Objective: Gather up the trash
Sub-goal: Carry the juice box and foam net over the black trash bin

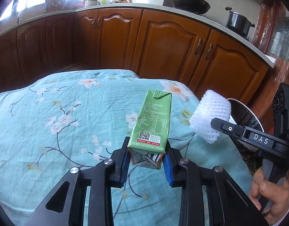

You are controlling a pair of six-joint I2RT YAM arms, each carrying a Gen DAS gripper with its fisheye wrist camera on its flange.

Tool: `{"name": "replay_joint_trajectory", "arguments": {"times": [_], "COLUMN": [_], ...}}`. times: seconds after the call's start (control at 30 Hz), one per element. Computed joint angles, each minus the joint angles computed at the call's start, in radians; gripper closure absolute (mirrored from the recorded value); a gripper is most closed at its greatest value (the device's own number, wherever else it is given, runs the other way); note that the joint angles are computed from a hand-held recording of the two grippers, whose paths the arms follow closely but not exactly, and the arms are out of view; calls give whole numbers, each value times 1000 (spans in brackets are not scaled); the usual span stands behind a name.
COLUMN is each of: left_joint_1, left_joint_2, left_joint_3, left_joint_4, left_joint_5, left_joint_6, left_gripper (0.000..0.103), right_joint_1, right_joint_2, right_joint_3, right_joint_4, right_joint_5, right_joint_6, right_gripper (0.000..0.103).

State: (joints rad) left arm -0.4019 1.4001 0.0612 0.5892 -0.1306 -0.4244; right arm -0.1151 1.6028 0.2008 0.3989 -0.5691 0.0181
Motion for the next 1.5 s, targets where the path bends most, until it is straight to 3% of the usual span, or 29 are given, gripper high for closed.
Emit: {"name": "replay_joint_trajectory", "arguments": {"times": [0.17,0.33,0.47,0.63,0.9,1.5], "left_joint_1": [-165,-327,-426,-521,-625,-645], "left_joint_2": [-132,-152,-111,-61,39,175], "left_joint_3": [-5,32,77,133,248,401], "left_joint_4": [-124,-197,-218,-233,-266,-295], "left_joint_5": [-92,-185,-227,-252,-295,-292], "left_joint_6": [-91,-164,-209,-240,-258,-220], "left_gripper": [74,74,74,74,74,74], "right_joint_1": [-116,-357,-584,-857,-1063,-1113], "right_joint_2": [-221,-438,-459,-358,-244,-157], "right_joint_3": [-54,-65,-24,62,177,259], "right_joint_4": [-210,-505,-718,-917,-1029,-1015], "right_joint_5": [-49,-127,-196,-230,-228,-241], "right_joint_6": [-137,-380,-626,-947,-1141,-1143], "right_gripper": [83,83,83,83,83,83]}}
